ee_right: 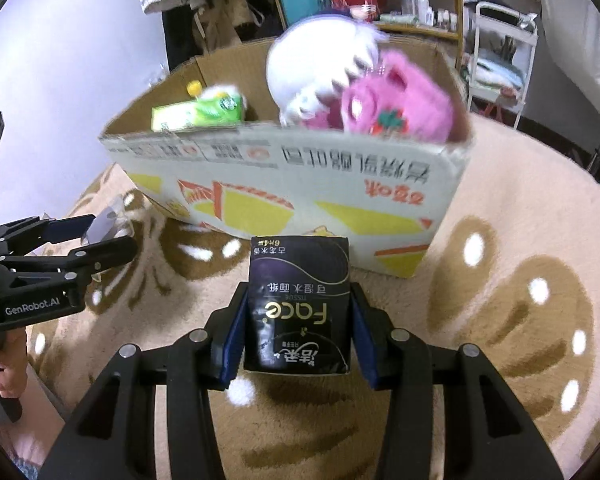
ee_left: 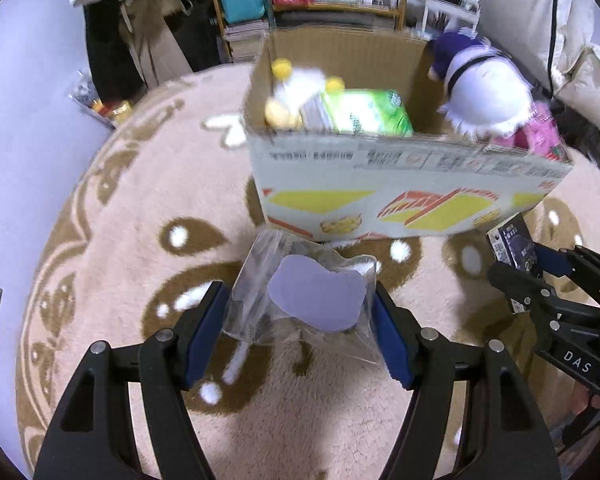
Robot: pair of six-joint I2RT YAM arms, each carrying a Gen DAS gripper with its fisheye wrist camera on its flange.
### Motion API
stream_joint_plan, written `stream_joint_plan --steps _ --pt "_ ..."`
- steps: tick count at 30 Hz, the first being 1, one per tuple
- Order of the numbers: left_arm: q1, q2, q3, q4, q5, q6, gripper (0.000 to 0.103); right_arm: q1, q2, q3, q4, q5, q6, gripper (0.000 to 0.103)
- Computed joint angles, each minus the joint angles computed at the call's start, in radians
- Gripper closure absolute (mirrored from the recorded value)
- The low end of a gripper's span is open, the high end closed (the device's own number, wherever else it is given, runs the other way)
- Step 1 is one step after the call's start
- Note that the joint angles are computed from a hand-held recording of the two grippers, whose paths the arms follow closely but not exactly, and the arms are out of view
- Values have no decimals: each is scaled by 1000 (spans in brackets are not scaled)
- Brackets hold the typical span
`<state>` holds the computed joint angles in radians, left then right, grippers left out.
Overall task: Organize soft objects
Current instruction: 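Lift the clear bag with the left tool while the right tool carries the black pack over the box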
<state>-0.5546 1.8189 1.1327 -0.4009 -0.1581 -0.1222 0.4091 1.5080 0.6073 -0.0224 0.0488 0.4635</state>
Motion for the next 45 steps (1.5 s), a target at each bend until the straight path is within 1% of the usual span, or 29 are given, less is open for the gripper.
stream_joint_plan --steps 2,4,8,12,17,24,28,33,40,45 --pt "-17 -70 -47 32 -26 -8 34 -4 -89 -33 -27 9 -9 54" --pt "-36 -99 -31 32 -50 -18 34 12 -139 -38 -42 36 -7 54" --pt "-68 -237 -130 132 -107 -12 33 65 -264 -57 -65 117 3 54" --pt "-92 -297 -171 225 -149 2 33 118 -324 -60 -48 202 -5 54" --pt "-94 -332 -176 283 -163 16 33 93 -367 -53 -30 217 -34 54" --pt "-75 -269 -128 319 -150 32 33 21 -346 -35 9 186 -55 54" --pt "-73 -215 -100 361 -147 49 33 -25 -304 -21 62 156 -67 54" --pt "-69 -125 -42 400 -147 81 33 -74 -231 11 128 115 -89 54" --pt "-59 -15 39 426 -126 114 33 -117 -114 82 205 58 -123 54" --pt "-54 59 101 421 -114 126 32 -151 -30 126 268 -23 -106 54"
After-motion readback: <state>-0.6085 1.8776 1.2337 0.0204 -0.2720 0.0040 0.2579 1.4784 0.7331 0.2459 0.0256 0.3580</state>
